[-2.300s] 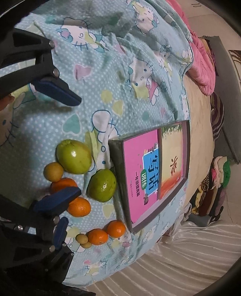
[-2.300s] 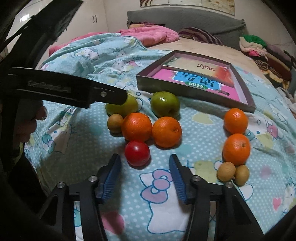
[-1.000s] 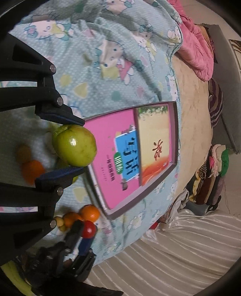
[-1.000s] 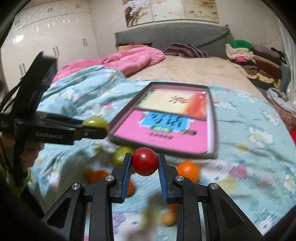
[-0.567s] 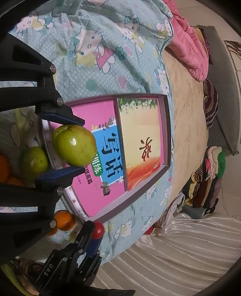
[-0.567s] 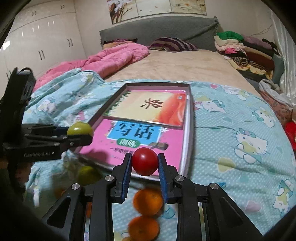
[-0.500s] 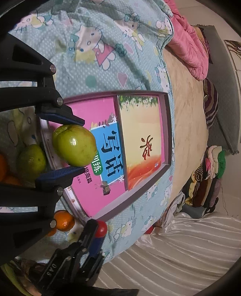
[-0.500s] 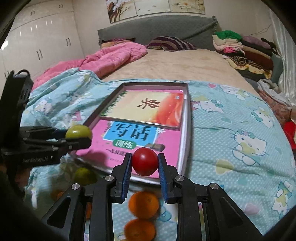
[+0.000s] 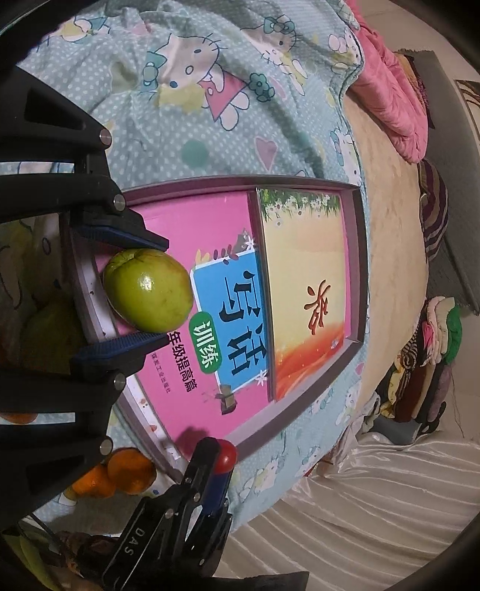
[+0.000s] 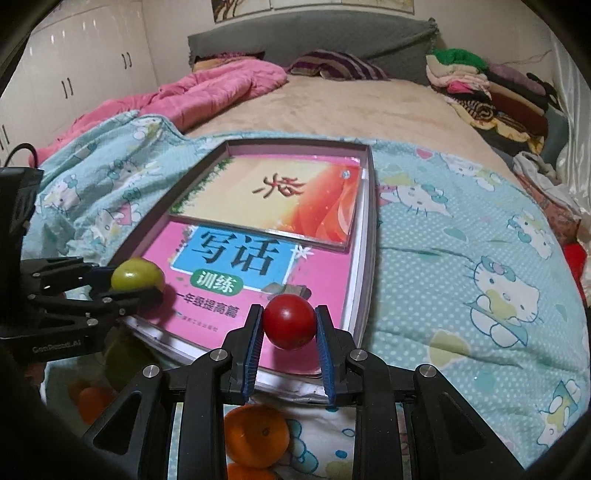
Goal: Organize fruits
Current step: 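Carry the tomato into the tray and open the right tool while the left tool lifts the apple, then lower the green apple onto the pink workbook and open the left tool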
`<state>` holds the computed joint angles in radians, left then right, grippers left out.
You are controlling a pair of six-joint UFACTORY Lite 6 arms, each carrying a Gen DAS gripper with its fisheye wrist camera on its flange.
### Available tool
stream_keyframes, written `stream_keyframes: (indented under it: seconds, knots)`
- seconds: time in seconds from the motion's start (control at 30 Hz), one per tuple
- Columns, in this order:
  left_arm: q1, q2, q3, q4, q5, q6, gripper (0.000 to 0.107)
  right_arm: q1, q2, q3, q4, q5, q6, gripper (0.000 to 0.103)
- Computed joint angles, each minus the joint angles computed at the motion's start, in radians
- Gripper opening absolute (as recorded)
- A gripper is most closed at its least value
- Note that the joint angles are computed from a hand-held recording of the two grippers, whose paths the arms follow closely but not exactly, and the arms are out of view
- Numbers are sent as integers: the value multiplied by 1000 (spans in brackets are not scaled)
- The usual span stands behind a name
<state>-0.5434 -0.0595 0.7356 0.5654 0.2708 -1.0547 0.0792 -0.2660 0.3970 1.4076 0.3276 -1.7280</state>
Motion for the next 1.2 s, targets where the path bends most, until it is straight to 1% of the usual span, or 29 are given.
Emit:
stream_keyframes:
  seconds: [0.07, 0.17, 0.53, 0.63, 0.8, 0.87, 0.9, 0.93, 1.1, 1.2]
  knots:
    - [-9, 8, 5, 36, 7, -33, 44, 2, 19, 4, 32, -3, -32, 28]
    - [-15, 15, 7, 54, 8, -48, 44, 8, 35, 9, 29, -13, -26, 28]
    - [-20, 17, 9, 60, 15, -48, 44, 32, 63, 10, 37, -52, -30, 29]
    - [-22, 16, 8, 55, 16, -41, 44, 25, 66, 11, 39, -33, -33, 35]
    - [-24, 15, 8, 44, 18, -30, 44, 39, 39, -9, 77, -47, -64, 37]
    - [-25, 16, 9, 33, 19, -19, 44, 20, 13, -21, 72, -22, -60, 42]
    - [-25, 14, 8, 28, 19, -15, 44, 11, 0, -27, 62, -10, -52, 47]
    - [-20, 11, 6, 10, 15, 3, 44, 6, -15, -33, 53, -4, -43, 50]
    - [-10, -6, -4, -54, 3, 67, 44, -10, -109, -73, 14, 6, -17, 50]
    - [-12, -20, -9, -47, 6, 59, 44, -47, -146, -88, -19, 48, 3, 52]
